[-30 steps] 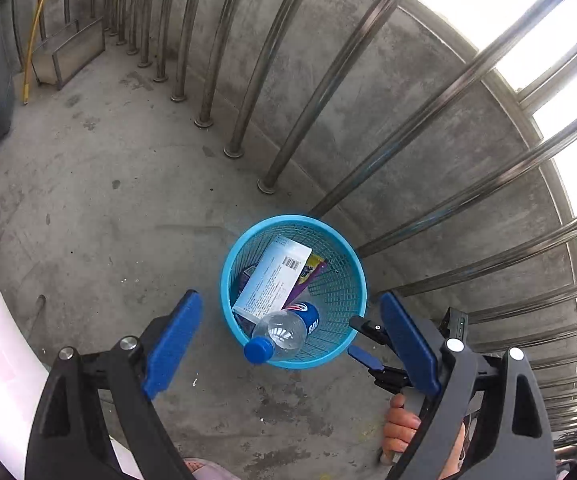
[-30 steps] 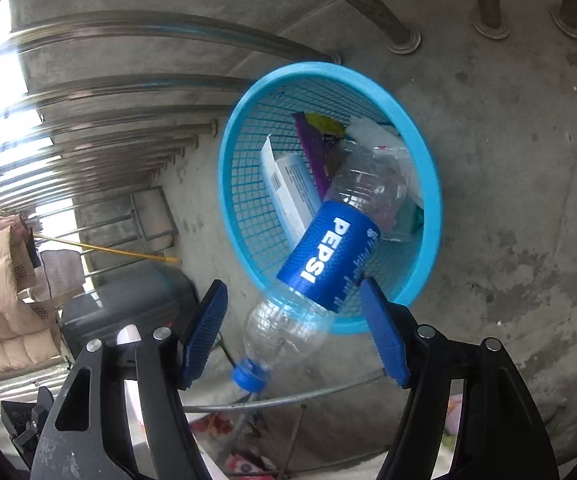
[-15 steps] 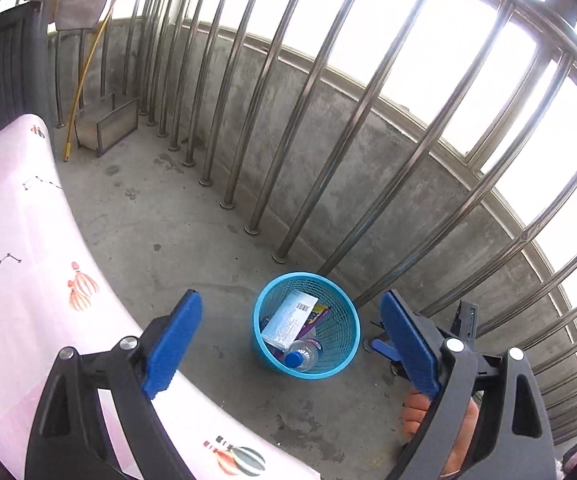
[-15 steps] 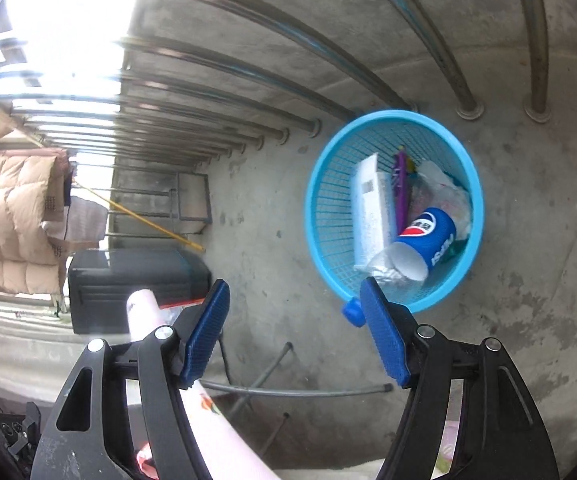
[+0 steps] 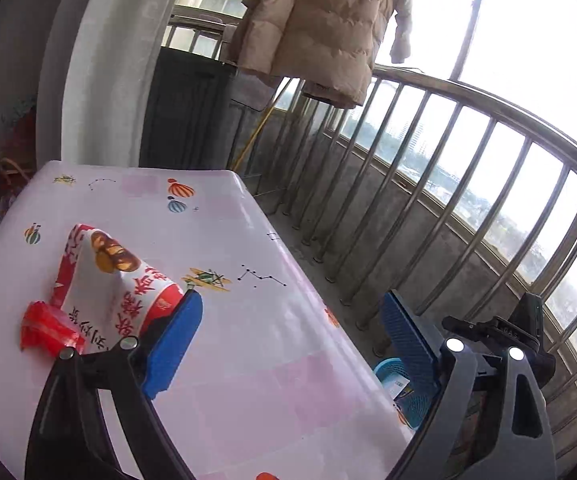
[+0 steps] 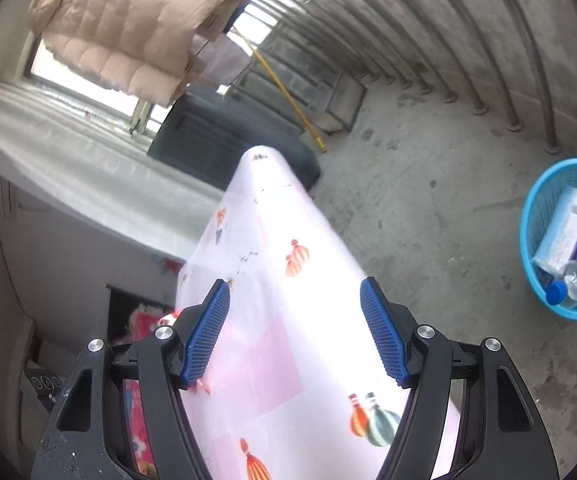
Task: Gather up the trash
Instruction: 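Bring both tools back over the table, then grasp the red wrapper with the left tool while the right tool grasps the snack bag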
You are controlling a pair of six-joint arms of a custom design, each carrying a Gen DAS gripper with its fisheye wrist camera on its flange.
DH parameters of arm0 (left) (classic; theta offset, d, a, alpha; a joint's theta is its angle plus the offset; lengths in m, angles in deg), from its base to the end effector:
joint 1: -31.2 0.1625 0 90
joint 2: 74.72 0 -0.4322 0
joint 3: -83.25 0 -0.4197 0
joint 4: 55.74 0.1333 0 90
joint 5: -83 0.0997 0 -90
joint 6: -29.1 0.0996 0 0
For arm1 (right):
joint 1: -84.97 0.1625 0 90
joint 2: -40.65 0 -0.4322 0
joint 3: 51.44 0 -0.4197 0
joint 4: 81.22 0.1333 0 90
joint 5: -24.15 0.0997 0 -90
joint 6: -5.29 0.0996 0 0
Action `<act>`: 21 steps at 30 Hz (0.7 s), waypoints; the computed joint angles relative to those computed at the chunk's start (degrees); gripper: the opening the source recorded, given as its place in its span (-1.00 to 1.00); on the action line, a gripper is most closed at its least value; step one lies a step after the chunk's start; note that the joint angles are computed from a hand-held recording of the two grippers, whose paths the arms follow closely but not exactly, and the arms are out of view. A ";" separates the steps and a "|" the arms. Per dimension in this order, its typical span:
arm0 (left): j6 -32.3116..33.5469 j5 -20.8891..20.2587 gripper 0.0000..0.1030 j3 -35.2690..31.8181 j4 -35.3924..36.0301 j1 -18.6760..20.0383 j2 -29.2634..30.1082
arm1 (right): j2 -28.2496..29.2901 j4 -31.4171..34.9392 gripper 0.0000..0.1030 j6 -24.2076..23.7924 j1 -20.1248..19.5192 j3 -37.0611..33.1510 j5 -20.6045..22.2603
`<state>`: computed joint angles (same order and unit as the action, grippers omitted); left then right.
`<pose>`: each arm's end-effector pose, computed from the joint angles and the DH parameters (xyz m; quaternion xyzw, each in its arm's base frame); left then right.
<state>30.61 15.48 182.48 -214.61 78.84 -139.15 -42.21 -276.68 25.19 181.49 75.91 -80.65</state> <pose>-0.3216 -0.6071 0.2925 0.2973 0.8912 -0.3343 0.0744 0.1623 -0.4703 0.3377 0.1645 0.8412 -0.5151 0.0069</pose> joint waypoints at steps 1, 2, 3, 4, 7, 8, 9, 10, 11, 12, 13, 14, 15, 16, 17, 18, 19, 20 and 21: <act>-0.46 1.28 0.71 0.66 -0.75 1.02 -1.20 | 1.63 1.52 0.27 -0.89 0.87 -1.78 0.37; -0.98 2.52 0.71 1.03 -1.10 2.06 -2.21 | 3.12 3.06 0.27 -1.75 1.42 -3.39 1.26; -1.89 3.79 0.71 1.42 -1.29 3.08 -3.05 | 4.58 4.75 0.27 -2.10 1.88 -4.96 2.48; -3.13 4.80 0.71 1.61 -1.17 4.19 -3.80 | 6.09 6.35 0.27 -2.16 2.07 -6.50 4.03; -5.97 6.12 0.66 2.09 -0.71 7.37 -5.73 | 10.64 11.20 0.27 -1.38 2.30 -11.19 9.46; -6.24 6.59 0.66 2.25 -0.77 8.11 -6.04 | 12.11 12.56 0.27 -1.02 2.26 -12.65 11.46; -6.23 7.02 0.65 2.42 -0.80 8.84 -6.36 | 13.51 13.60 0.27 -0.70 2.13 -13.95 13.57; -6.37 7.30 0.62 2.52 -0.67 9.47 -6.57 | 14.66 14.59 0.27 -0.10 2.37 -15.11 15.05; -6.53 7.16 0.60 2.12 -0.13 10.30 -6.52 | 16.13 15.41 0.27 0.27 2.33 -16.55 16.30; -6.99 7.12 0.57 1.85 0.44 10.99 -6.41 | 17.76 16.03 0.27 0.91 2.62 -18.20 17.34; -7.60 7.12 0.55 1.58 1.31 11.58 -6.40 | 19.17 16.42 0.27 1.68 2.66 -19.51 18.54; -8.16 6.94 0.53 0.88 2.59 12.27 -6.07 | 20.64 16.75 0.27 2.69 2.74 -20.85 19.55; -9.09 7.07 0.46 0.14 3.98 12.83 -5.55 | 22.05 17.28 0.27 3.56 2.61 -22.30 20.83; -10.09 6.62 0.42 -0.66 5.31 13.55 -5.11 | 23.11 17.54 0.27 4.52 2.58 -23.24 22.13; -11.16 5.45 0.41 -1.56 6.91 14.33 -4.67 | 24.30 17.80 0.27 5.38 2.45 -24.32 23.13; -12.51 4.32 0.40 -2.72 9.03 15.05 -4.02 | 25.39 18.56 0.27 6.12 2.64 -25.83 23.73; -13.86 3.37 0.36 -3.60 10.65 15.65 -3.51 | 26.34 18.70 0.27 6.60 2.60 -26.75 24.43; -14.83 2.10 0.34 -4.28 11.49 16.24 -3.02 | 27.22 18.75 0.27 7.12 2.58 -27.57 24.95; -15.62 1.11 0.34 -4.81 12.10 16.66 -2.56 | 27.98 19.00 0.27 7.70 2.70 -28.45 25.23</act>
